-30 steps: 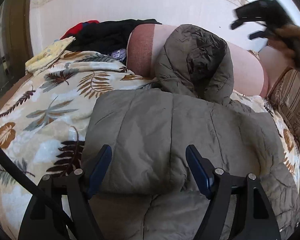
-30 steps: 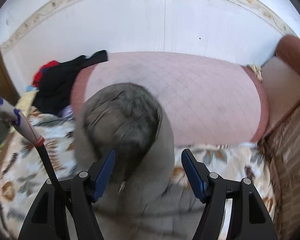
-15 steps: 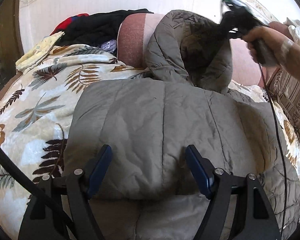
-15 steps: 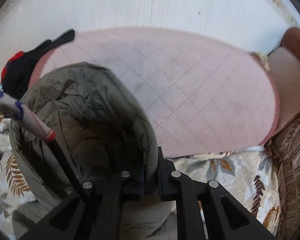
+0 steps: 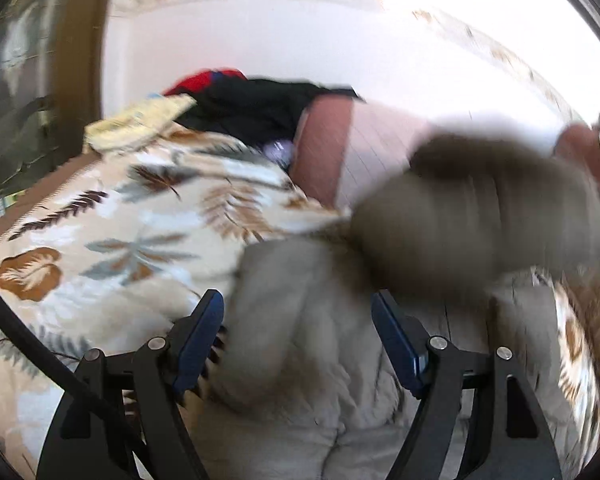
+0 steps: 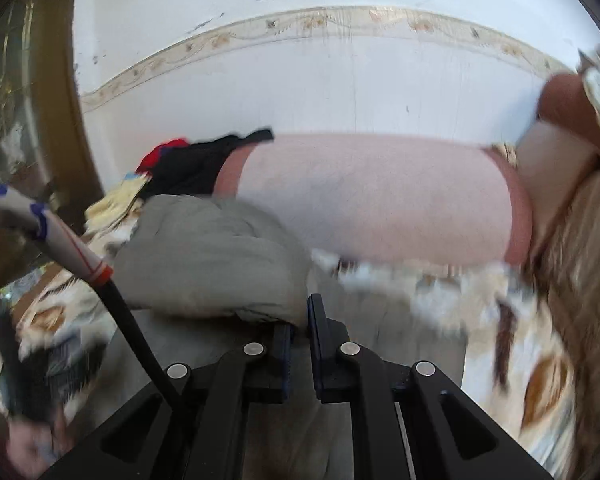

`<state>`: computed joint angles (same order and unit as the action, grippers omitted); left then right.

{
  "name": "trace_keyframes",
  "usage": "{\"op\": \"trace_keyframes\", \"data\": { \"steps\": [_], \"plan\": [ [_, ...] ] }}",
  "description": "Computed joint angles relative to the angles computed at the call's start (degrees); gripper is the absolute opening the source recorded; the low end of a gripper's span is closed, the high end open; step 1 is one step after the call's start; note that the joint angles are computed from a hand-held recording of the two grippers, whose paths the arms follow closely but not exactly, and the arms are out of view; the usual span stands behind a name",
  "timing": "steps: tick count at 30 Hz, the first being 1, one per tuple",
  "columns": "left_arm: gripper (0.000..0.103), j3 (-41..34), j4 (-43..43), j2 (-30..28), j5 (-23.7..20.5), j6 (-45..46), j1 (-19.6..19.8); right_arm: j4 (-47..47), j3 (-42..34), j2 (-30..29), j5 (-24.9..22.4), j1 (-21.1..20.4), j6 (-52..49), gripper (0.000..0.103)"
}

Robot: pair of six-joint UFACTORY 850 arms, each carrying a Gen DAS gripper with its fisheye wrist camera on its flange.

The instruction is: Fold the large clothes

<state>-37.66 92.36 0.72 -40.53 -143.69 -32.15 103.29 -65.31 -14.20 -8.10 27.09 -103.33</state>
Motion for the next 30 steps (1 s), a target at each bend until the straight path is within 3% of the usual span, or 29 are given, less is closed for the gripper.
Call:
{"op": "trace_keyframes", "data": {
  "steps": [2,5,7,9,11,13,16,20,22,24,26,30],
  "plan": [
    [0.075,0.2,1.0,0.5,-0.5,-1.3,-0.2,6.0,6.2,2.5,-1.2,-0.1,-6.0,0.009],
    [0.075,-1.2,6.1,-1.1,2.9,-4.7,-0.3,4.1,11.5,1.5,-3.5,-0.8,-1.8,0.006],
    [0.075,-2.9,11.8,-3.5,6.4,-7.7,-0.2,3.1,11.9,-1.5,-1.4,-0.5,-0.1,0.006],
    [0.076,-5.6,11.8,-7.1,9.5,-4.9,-0.2,-4.7,10.4,-5.7,-1.6,-1.5,9.9,0.006],
    [0.076,-9.1,5.2,-11.9,12.4,4.5,0.0,-11.2,9.5,-7.5,-1.1,-2.3,18.2,0.006],
    [0.075,-10.1,1.4,-14.4,13.5,7.0,0.6,-9.4,9.6,-6.0,-2.6,-3.1,16.9,0.006],
    [0.075,-9.0,6.5,-13.0,14.7,-0.2,1.8,0.1,8.7,-2.9,-3.1,-2.8,5.5,0.007],
    [0.075,-7.3,14.2,-11.0,12.5,-8.8,2.4,-5.7,1.6,-5.4,-5.7,-1.6,11.3,0.011],
    [0.076,-7.3,13.9,-11.2,12.7,-8.8,2.8,-7.1,-2.0,-7.6,-5.8,-0.2,12.9,0.022],
    [0.076,-8.4,11.4,-12.4,14.7,-6.1,3.8,-14.0,-7.1,-11.5,-4.9,1.4,19.6,0.031],
    [0.075,-9.0,8.4,-13.6,16.0,-3.5,4.4,-25.9,-11.9,-16.2,-3.6,2.9,31.5,0.031],
    [0.075,-8.8,9.2,-13.4,13.8,-3.9,3.9,-49.6,-17.4,-23.6,-5.7,4.0,55.5,0.031]
  ]
}}
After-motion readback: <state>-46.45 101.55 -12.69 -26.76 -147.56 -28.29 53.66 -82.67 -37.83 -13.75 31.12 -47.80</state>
